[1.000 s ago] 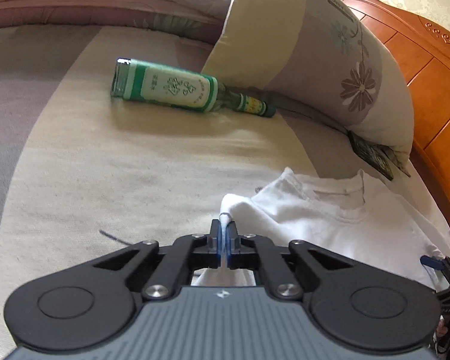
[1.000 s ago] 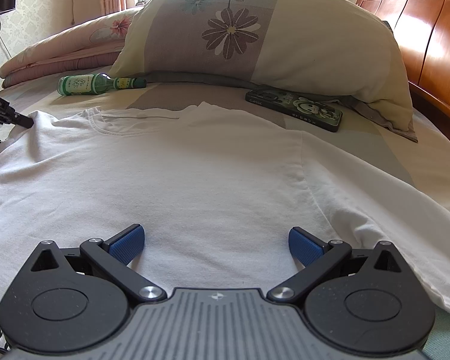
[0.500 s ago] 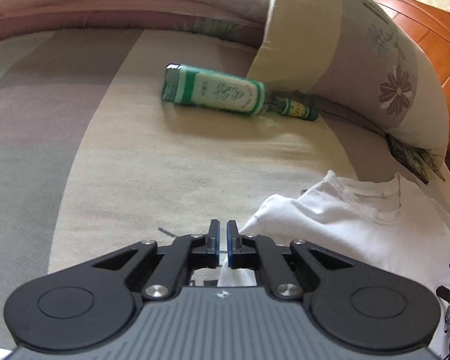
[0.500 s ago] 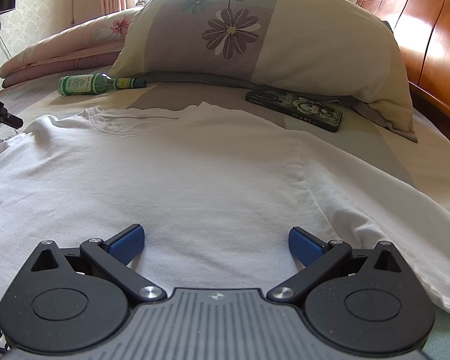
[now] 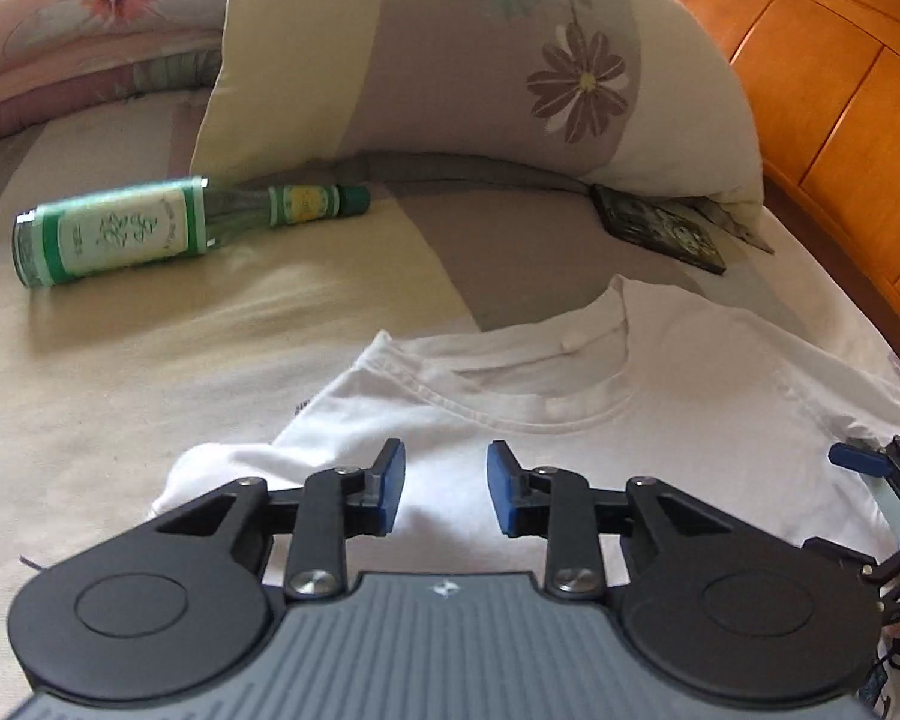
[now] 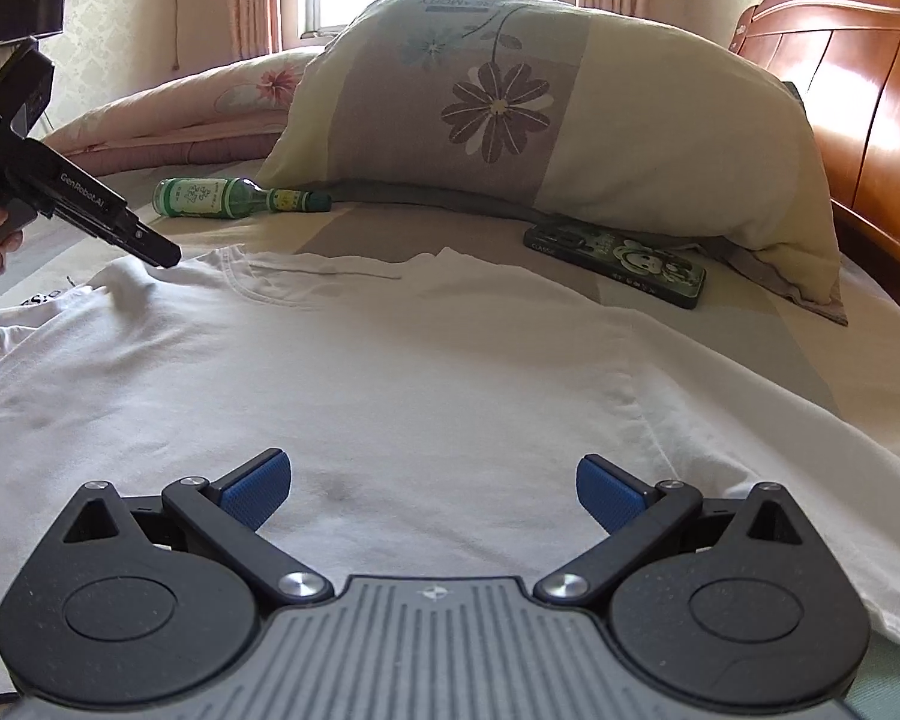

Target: Fold clothes

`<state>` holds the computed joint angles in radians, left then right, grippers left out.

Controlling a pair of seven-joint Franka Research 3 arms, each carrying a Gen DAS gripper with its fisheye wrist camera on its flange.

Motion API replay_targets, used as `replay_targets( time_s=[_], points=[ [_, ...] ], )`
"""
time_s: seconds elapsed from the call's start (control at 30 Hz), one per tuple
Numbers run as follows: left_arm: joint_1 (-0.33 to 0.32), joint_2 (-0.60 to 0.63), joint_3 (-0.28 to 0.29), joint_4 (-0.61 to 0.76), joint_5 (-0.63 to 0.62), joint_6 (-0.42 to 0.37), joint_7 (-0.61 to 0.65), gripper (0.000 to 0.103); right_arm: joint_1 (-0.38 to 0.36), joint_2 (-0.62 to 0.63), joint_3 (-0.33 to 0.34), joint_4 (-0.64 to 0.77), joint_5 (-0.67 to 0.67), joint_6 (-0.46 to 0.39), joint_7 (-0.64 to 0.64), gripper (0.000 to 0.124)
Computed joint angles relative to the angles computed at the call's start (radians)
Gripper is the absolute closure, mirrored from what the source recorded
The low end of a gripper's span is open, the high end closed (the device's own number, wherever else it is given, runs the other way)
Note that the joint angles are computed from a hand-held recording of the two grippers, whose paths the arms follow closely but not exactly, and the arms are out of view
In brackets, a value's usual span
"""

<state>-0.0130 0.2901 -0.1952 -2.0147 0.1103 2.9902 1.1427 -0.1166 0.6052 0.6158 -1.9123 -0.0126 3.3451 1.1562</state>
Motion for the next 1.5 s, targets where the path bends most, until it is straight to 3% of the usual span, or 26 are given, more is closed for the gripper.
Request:
replay_targets(
  time_s=[0.03, 0.13, 0.23, 0.33, 0.37, 0.43, 0.53, 0.6, 0.7, 0.73, 0.77, 0.87, 0.9, 1.07, 1.2, 1.27, 1.3, 1.33, 1.37, 1.4, 1.43, 1.5],
  points=[
    [-0.035, 0.027, 0.036, 0.044, 0.023, -0.058, -0.05, 0.072, 0.002, -0.001, -0.002, 0.001, 0.003, -0.002, 0.003, 0.021],
    [-0.134, 0.104, 0.161, 0.127, 0.159, -0.061, -0.233, 0.073, 0.021, -0.005, -0.022, 0.003, 0.018, 0.003, 0.012, 0.021],
    [-0.18, 0.178, 0.235, 0.201, 0.247, 0.008, -0.37, 0.071, 0.019, 0.0, -0.024, 0.012, 0.025, -0.006, 0.025, 0.021],
    [-0.224, 0.207, 0.283, 0.273, 0.335, -0.056, -0.429, 0.071, 0.021, 0.004, -0.026, 0.021, 0.037, -0.018, 0.027, 0.021],
    [-0.219, 0.203, 0.273, 0.278, 0.338, -0.079, -0.432, 0.071, 0.02, 0.005, -0.025, 0.022, 0.041, -0.02, 0.026, 0.021],
    [-0.242, 0.15, 0.301, 0.217, 0.417, -0.04, -0.514, 0.07, 0.006, 0.004, -0.008, 0.014, 0.038, -0.007, 0.019, 0.021],
    [-0.284, 0.051, 0.348, 0.103, 0.554, 0.029, -0.633, 0.048, -0.019, 0.005, 0.019, 0.003, 0.022, 0.008, 0.022, 0.021],
    [-0.247, -0.01, 0.297, 0.026, 0.552, 0.036, -0.635, 0.04, -0.041, 0.007, 0.042, -0.004, 0.007, 0.012, 0.03, 0.021],
    [-0.121, -0.036, 0.155, -0.039, 0.43, 0.017, -0.568, 0.04, -0.041, 0.005, 0.04, -0.007, -0.006, 0.018, 0.045, 0.021],
    [-0.115, -0.035, 0.151, -0.053, 0.384, 0.016, -0.551, 0.04, -0.04, 0.004, 0.039, -0.008, -0.011, 0.02, 0.05, 0.021],
    [-0.134, -0.025, 0.181, -0.054, 0.408, 0.019, -0.592, 0.04, -0.04, 0.004, 0.038, -0.009, -0.015, 0.022, 0.055, 0.021],
    [-0.281, 0.017, 0.391, -0.013, 0.71, 0.017, -0.894, 0.039, -0.037, 0.002, 0.033, -0.009, -0.028, 0.022, 0.068, 0.021],
    [-0.295, 0.029, 0.423, -0.001, 0.767, 0.02, -0.966, 0.04, -0.038, 0.002, 0.031, -0.009, -0.032, 0.022, 0.071, 0.021],
    [-0.263, 0.0, 0.365, 0.021, 0.803, -0.113, -0.972, 0.042, -0.039, 0.004, 0.03, -0.006, -0.039, 0.013, 0.083, 0.021],
    [-0.265, -0.09, 0.37, -0.08, 1.037, 0.055, -1.143, 0.032, -0.041, 0.004, 0.034, -0.008, -0.044, 0.015, 0.084, 0.021],
    [-0.217, -0.103, 0.317, -0.123, 1.002, 0.136, -1.074, 0.029, -0.036, 0.003, 0.029, -0.007, -0.044, 0.013, 0.083, 0.021],
    [-0.171, -0.106, 0.26, -0.148, 0.916, 0.143, -0.983, 0.029, -0.033, 0.003, 0.027, -0.007, -0.044, 0.012, 0.083, 0.021],
    [-0.129, -0.111, 0.2, -0.168, 0.817, 0.105, -0.881, 0.029, -0.031, 0.002, 0.025, -0.007, -0.044, 0.011, 0.082, 0.021],
    [-0.122, -0.122, 0.173, -0.176, 0.788, 0.026, -0.842, 0.03, -0.029, 0.002, 0.023, -0.006, -0.043, 0.01, 0.081, 0.021],
    [-0.141, -0.132, 0.182, -0.179, 0.829, -0.044, -0.852, 0.036, -0.027, 0.002, 0.022, -0.006, -0.042, 0.009, 0.08, 0.021],
    [-0.16, -0.15, 0.199, -0.192, 0.904, -0.058, -0.89, 0.035, -0.026, 0.001, 0.02, -0.004, -0.039, 0.006, 0.081, 0.021],
    [-0.127, -0.169, 0.137, -0.191, 0.845, -0.162, -0.844, 0.034, -0.023, 0.001, 0.017, 0.001, -0.031, 0.001, 0.08, 0.021]
  ],
)
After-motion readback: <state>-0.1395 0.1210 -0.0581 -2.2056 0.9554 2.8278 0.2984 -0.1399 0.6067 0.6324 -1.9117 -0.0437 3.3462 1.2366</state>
